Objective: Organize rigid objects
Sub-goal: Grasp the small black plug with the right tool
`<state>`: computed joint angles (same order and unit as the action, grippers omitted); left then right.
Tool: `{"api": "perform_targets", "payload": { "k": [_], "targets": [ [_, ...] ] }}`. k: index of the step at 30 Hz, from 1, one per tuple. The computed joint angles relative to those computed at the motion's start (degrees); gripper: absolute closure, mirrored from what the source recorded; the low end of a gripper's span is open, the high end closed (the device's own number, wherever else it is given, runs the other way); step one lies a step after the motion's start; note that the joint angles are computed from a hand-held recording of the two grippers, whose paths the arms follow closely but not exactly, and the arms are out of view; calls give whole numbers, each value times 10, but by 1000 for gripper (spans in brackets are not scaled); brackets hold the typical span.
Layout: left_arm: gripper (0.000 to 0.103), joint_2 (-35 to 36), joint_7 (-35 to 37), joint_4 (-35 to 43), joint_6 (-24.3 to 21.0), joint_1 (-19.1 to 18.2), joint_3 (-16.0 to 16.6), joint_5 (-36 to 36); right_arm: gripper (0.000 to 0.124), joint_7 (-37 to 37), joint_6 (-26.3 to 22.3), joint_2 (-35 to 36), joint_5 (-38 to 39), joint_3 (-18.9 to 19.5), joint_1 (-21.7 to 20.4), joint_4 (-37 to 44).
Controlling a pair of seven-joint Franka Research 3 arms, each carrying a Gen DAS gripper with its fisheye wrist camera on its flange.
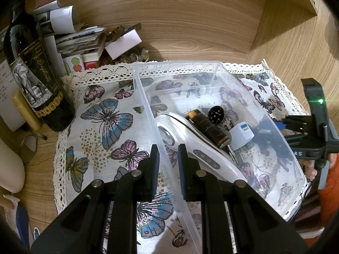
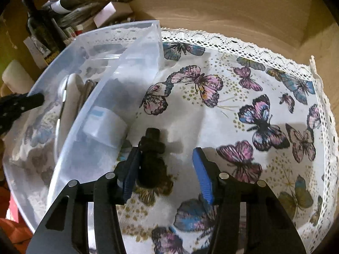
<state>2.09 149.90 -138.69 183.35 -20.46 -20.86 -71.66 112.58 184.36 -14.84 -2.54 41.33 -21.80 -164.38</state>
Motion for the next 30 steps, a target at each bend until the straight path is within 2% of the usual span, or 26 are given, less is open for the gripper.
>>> {"api": "perform_targets", "payload": {
  "k": [1, 2, 4, 5, 7, 11, 13, 14, 15, 22, 30],
  "targets": [
    [87, 0, 0, 0, 0, 0, 0, 0, 92, 5, 0, -2, -5, 30, -29, 4],
    [87, 0, -3, 0, -1, 0, 0, 2, 100, 9, -5, -1, -8, 43, -42, 10],
    [87, 0, -2, 0, 0, 0, 0, 1, 102, 14, -3, -4, -14, 44, -43, 10],
    [87, 0, 0, 0, 0, 0, 0, 1, 102, 24, -4, -17, -17, 67, -62, 9],
    [87, 0, 1, 0, 0, 0, 0, -1, 102, 34, -8, -39, -21, 76, -66, 3],
    [87, 0, -4, 0, 1, 0, -1, 5, 102, 56, -11, -81, -24, 73, -57, -8],
    [87, 0, -3, 0, 1, 1, -1, 5, 102, 54, -11, -95, -26, 49, -32, -14],
    [87, 0, -3, 0, 1, 1, -1, 5, 102, 59, -14, -110, -24, 50, -28, -17],
    [87, 0, -3, 0, 1, 1, -2, 5, 102, 63, -13, -116, -27, 58, -35, -14],
    [87, 0, -3, 0, 1, 2, -3, 4, 102, 71, -18, -184, -36, 62, -18, -10],
    [87, 1, -3, 0, 1, 3, -3, 6, 102, 76, -1, -220, -43, 102, -42, 10]
  ]
}}
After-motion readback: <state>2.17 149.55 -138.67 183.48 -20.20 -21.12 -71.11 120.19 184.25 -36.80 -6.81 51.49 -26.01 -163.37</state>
